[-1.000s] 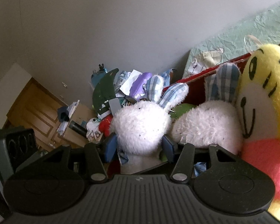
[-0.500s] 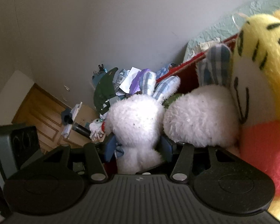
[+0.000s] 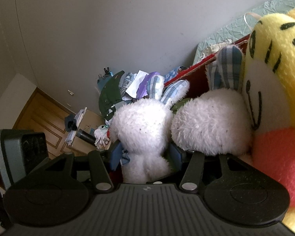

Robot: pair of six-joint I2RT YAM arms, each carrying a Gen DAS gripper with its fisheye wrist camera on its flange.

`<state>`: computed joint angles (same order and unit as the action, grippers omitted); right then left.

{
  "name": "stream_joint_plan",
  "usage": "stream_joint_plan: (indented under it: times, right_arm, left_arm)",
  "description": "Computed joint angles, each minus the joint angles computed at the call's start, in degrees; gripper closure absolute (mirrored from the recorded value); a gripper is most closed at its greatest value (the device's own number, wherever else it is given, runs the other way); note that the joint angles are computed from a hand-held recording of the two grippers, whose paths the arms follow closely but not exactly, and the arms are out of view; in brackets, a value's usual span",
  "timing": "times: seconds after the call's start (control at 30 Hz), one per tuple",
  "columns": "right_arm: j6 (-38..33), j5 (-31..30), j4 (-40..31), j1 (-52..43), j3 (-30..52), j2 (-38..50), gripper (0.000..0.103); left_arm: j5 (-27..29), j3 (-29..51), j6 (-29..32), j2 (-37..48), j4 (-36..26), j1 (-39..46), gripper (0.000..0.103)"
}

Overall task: Organize objects
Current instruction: 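Lower the bunny into the red box beside the white plush, then press the bunny down into the box and open the right gripper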

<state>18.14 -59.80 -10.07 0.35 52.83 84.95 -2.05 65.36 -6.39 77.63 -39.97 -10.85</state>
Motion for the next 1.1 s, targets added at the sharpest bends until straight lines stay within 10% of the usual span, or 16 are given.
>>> stream_joint_plan:
  times: [1.1]
  right_arm:
    - [-2.6, -0.4, -4.0, -0.8, 3.9, 3.1, 0.047]
  left_arm:
    - [-0.5, 2.8, 2.6, 3.6, -0.5, 0.1, 0.000]
